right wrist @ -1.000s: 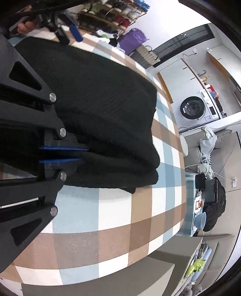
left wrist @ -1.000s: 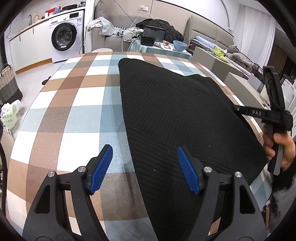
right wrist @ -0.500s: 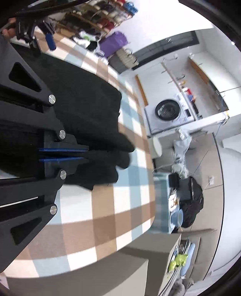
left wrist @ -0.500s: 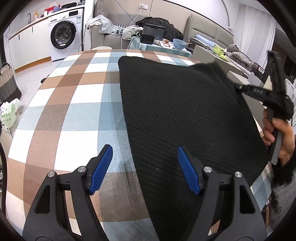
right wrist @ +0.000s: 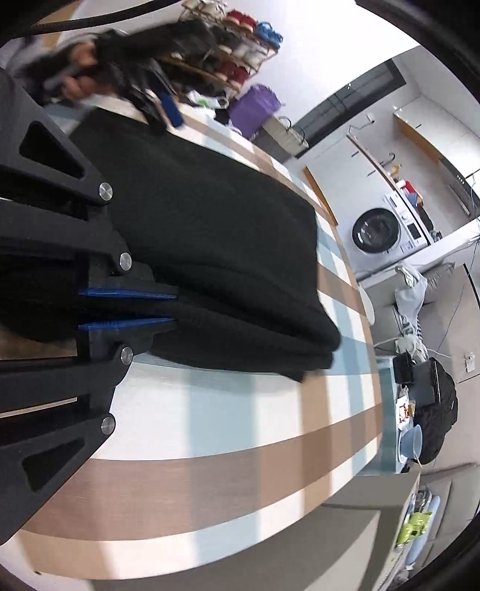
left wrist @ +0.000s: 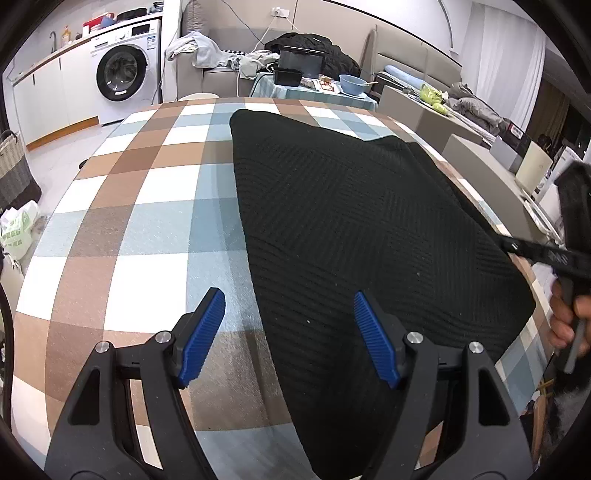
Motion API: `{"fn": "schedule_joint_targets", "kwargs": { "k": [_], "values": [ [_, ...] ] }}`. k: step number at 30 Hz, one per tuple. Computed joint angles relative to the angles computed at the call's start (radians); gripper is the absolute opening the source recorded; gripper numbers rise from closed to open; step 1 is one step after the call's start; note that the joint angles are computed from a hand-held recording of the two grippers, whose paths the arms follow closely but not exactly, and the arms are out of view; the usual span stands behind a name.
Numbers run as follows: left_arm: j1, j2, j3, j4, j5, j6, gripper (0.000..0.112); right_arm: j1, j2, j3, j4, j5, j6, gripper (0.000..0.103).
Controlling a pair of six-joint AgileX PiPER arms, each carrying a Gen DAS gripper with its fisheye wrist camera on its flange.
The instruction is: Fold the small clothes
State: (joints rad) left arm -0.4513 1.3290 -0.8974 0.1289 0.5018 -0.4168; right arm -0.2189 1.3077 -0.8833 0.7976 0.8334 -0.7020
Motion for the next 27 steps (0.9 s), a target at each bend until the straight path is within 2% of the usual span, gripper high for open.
{"fn": "schedule_joint_targets", "kwargs": {
  "k": [4,7,10,11,14,19,22,25,27],
  "values": [
    [-0.023,-0.01,0.012,0.023,0.01,-0.024,0.07,-0.011,-0.113,0.1,-0.046,0.032,0.019,0.01],
    [-0.033,-0.028,0.029,0.026,0.012,-0.033,0.07,-0.007,-0.142,0.137,-0.08,0.029,0.016,0.01],
    [-0.037,-0.035,0.036,0.029,0.011,-0.037,0.07,-0.092,-0.2,0.183,0.03,0.079,-0.111,0.01],
    [-0.038,-0.039,0.041,0.036,0.01,-0.043,0.07,-0.101,-0.192,0.178,0.04,0.087,-0.129,0.01],
    [-0.048,-0.049,0.055,0.055,0.015,-0.069,0.07,-0.04,-0.165,0.171,-0.071,0.036,-0.051,0.01],
    [-0.054,-0.068,0.05,0.066,0.027,-0.088,0.07,-0.13,-0.204,0.154,0.042,0.081,-0.129,0.013],
    [-0.072,-0.071,0.034,0.038,0.04,-0.067,0.071,-0.159,-0.166,0.114,0.126,0.134,-0.158,0.018],
    [-0.11,-0.07,0.031,0.035,0.029,-0.058,0.073,-0.121,-0.096,0.089,0.191,0.157,-0.157,0.023],
    [-0.145,-0.06,0.03,0.065,0.03,-0.08,0.073,-0.05,-0.067,0.076,0.148,0.104,-0.099,0.024]
  ]
}}
